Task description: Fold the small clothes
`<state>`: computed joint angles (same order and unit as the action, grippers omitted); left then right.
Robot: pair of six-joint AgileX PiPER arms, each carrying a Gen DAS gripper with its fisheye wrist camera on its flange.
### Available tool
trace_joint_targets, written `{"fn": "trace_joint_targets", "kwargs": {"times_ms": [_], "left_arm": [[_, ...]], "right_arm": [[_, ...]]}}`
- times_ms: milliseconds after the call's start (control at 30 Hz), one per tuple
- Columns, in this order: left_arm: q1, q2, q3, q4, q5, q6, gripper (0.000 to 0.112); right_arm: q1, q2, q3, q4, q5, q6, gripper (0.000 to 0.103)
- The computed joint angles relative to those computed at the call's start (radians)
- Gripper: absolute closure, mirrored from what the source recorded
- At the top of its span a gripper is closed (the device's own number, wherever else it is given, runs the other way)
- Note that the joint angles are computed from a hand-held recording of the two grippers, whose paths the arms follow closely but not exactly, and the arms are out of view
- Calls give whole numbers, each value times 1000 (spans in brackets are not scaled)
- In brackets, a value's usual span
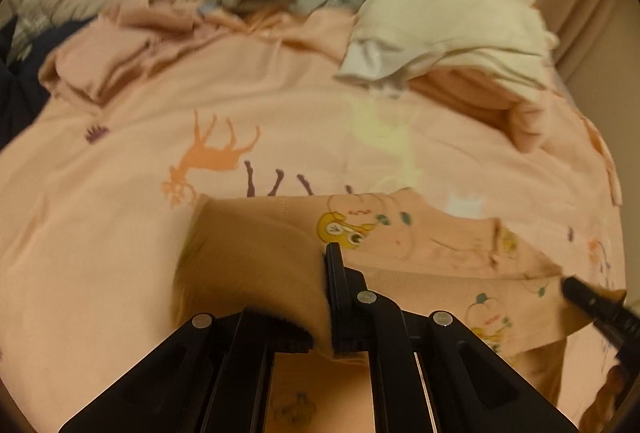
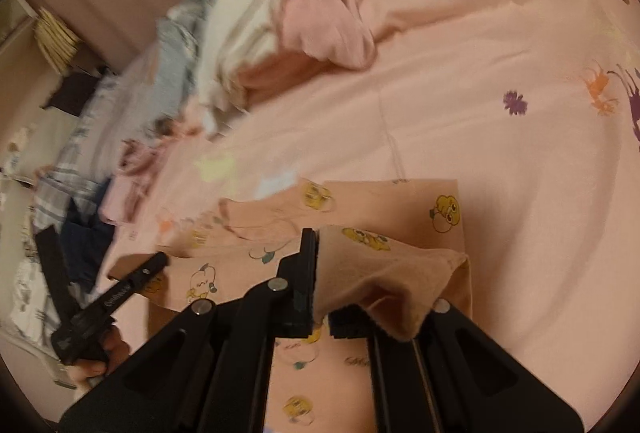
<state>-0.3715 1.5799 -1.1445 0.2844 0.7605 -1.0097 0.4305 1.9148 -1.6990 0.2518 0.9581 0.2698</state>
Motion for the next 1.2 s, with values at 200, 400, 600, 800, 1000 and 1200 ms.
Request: {"fn": "trace_joint_targets", "kwargs": {"times_ms": [200,400,600,800,1000,1200], "left_arm": [[19,52,-17,-47,19,78,106],[71,-79,6,-77,98,144,106],[100,-265,64,16,220,164,106],[-158,-233,115,87,201,151,106],[-157,52,-43,30,149,164,106],[-43,213,-272,39,180,98,106]], "right_arm": [[-65,44,87,69,-56,-10,101],[-136,-11,72,110,40,-39,87],[-187,-181,139,-68,60,15,70],[-98,-228,232,13,33,-111,94],[65,-30,115,-48,62,-44,94],[25,223,-248,-30,148,19,99]]}}
